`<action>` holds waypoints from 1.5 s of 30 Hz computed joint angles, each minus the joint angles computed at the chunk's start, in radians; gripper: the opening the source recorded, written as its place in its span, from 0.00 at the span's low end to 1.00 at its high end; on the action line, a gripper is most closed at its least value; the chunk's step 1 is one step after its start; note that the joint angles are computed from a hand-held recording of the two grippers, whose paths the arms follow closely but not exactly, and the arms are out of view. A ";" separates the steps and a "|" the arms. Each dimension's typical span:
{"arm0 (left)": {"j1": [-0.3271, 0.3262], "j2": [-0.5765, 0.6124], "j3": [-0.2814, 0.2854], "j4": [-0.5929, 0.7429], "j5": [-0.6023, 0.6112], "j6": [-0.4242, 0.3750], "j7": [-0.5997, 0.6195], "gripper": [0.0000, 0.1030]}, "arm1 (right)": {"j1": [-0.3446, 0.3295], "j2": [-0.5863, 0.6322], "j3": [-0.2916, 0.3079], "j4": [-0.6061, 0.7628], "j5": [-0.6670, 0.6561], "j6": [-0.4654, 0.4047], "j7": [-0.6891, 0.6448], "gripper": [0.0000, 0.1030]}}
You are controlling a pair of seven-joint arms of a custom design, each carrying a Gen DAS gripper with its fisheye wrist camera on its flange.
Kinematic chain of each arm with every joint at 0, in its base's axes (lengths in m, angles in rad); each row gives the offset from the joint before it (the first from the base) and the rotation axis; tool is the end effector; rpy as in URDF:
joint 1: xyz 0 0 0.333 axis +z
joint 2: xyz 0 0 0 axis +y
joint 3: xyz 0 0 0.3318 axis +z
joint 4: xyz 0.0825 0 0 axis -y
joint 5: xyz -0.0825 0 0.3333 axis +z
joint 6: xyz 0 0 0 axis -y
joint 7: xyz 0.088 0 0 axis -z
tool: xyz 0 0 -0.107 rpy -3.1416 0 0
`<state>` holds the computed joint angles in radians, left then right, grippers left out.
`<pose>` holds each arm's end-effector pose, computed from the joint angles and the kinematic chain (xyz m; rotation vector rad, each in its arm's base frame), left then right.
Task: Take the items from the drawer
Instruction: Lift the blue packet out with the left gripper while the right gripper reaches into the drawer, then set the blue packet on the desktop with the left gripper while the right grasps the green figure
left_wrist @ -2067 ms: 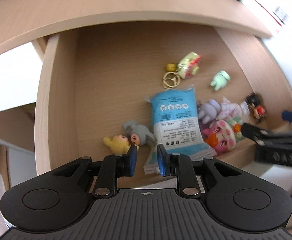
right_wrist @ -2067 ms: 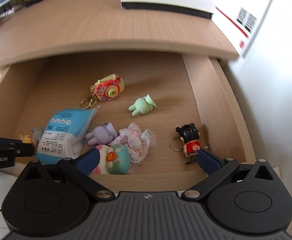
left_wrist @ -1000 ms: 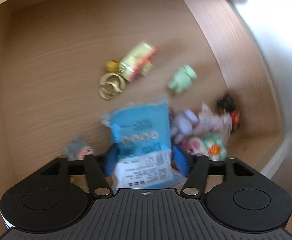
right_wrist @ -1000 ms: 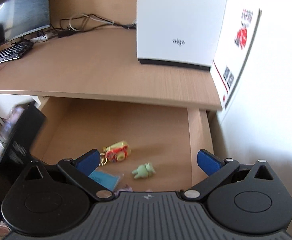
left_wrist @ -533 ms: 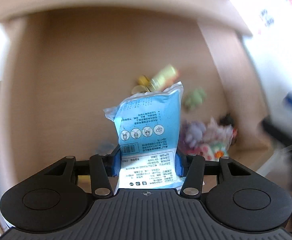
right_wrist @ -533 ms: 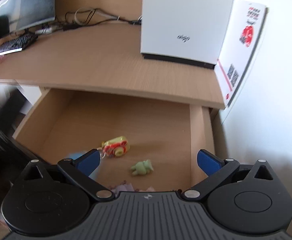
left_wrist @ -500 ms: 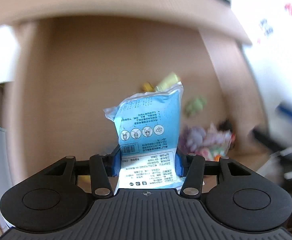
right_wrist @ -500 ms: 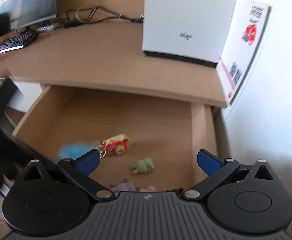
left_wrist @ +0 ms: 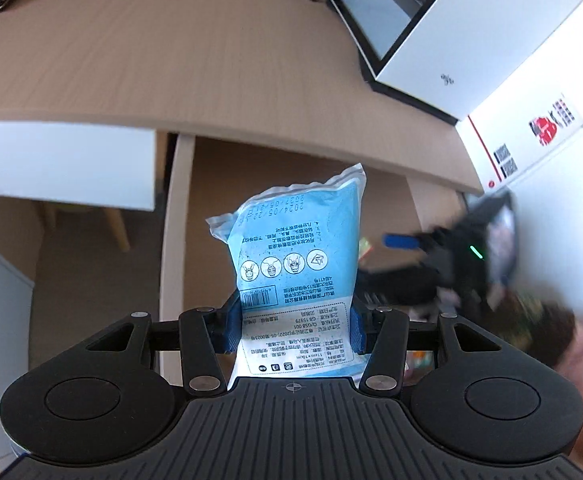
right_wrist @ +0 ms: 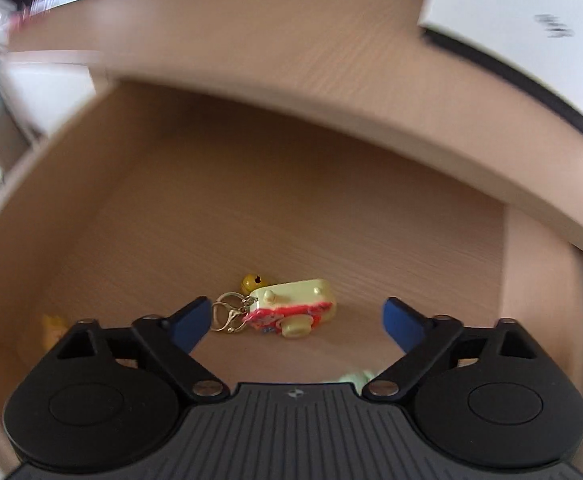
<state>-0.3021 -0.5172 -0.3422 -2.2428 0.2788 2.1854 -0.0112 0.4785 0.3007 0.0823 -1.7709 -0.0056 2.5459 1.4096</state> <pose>0.2942 -0.2495 0.6249 -2.5803 1.0017 -0.7571 0.5418 0.3333 0.4834 -2.4707 1.1249 -0.3417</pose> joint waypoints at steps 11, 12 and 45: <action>-0.046 0.094 0.020 -0.048 -0.011 0.110 0.070 0.52 | 0.031 -0.155 0.006 -0.073 -0.036 -0.077 0.179 0.58; -0.047 0.104 0.027 -0.055 -0.013 0.139 0.090 0.52 | 0.025 -0.190 0.011 -0.101 -0.035 -0.073 0.206 0.58; 0.039 0.540 0.165 0.437 0.606 0.096 0.038 0.59 | -0.148 -0.244 0.018 -0.130 0.124 -0.099 0.324 0.64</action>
<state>-0.2629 0.0229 -0.1771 -1.8058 0.8846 2.2817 0.0266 0.3301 0.0564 0.1006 -1.9009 0.1187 2.4474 1.7340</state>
